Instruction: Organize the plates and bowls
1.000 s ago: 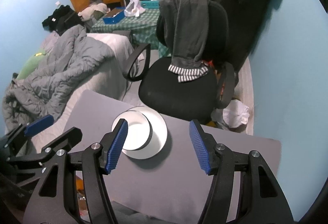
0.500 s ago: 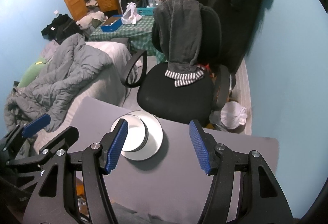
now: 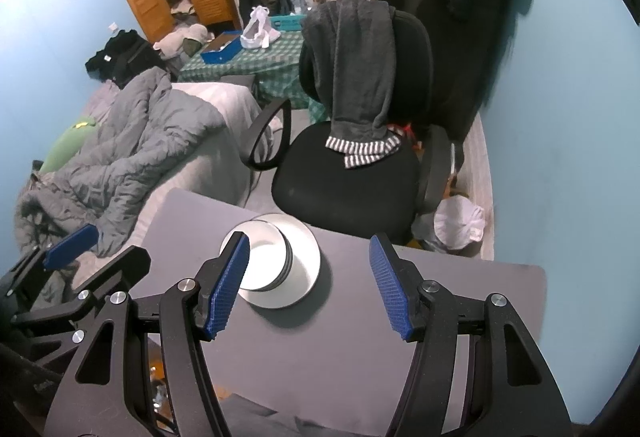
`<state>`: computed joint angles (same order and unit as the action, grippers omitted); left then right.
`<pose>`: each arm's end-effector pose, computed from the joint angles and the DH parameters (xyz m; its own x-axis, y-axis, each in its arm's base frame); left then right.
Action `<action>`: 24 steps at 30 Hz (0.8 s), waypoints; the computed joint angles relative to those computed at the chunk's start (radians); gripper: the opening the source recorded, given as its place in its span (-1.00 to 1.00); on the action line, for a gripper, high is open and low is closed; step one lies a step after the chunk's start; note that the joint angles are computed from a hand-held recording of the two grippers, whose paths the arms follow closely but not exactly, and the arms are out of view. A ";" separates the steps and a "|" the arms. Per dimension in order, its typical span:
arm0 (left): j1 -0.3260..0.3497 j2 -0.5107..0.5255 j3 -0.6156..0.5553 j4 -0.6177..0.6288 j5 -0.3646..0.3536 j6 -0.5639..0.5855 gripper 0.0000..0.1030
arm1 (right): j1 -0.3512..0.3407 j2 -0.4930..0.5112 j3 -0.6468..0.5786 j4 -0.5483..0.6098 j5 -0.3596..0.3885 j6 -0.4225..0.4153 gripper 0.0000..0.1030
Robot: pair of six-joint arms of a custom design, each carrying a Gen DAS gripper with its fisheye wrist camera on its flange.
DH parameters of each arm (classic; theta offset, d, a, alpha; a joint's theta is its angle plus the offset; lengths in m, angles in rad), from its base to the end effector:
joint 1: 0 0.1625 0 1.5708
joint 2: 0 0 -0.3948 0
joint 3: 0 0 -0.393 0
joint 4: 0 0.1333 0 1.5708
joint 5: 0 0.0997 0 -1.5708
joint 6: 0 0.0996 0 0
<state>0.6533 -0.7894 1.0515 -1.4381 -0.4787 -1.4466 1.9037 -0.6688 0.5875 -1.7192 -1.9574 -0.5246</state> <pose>-0.4465 -0.6210 0.2603 -0.7285 -0.4857 -0.4832 0.0820 0.6384 -0.7654 0.3583 -0.7433 0.3721 -0.6225 -0.6527 0.4318 -0.7279 0.6856 -0.0132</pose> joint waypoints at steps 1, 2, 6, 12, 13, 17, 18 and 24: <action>-0.001 0.000 -0.001 0.003 -0.002 -0.005 0.60 | 0.001 -0.007 0.009 0.000 -0.001 0.001 0.19; -0.003 -0.001 -0.001 0.009 -0.003 -0.014 0.60 | 0.001 -0.013 0.019 -0.001 -0.001 0.002 0.19; -0.008 -0.002 -0.001 0.023 -0.004 -0.038 0.60 | 0.002 -0.025 0.040 -0.008 -0.001 0.003 0.19; -0.011 -0.004 0.001 0.030 -0.006 -0.042 0.60 | 0.003 -0.025 0.040 -0.007 -0.002 0.006 0.19; -0.012 -0.007 0.009 0.024 -0.007 -0.040 0.60 | 0.002 -0.025 0.040 -0.008 -0.001 0.005 0.19; -0.017 -0.013 0.015 0.040 -0.012 -0.052 0.60 | 0.002 -0.032 0.050 -0.008 0.002 0.011 0.19; -0.018 -0.013 0.015 0.045 -0.010 -0.055 0.60 | 0.003 -0.038 0.062 -0.009 0.003 0.013 0.19; -0.023 -0.013 0.009 0.067 -0.017 -0.064 0.60 | 0.005 -0.057 0.097 -0.027 0.005 0.016 0.19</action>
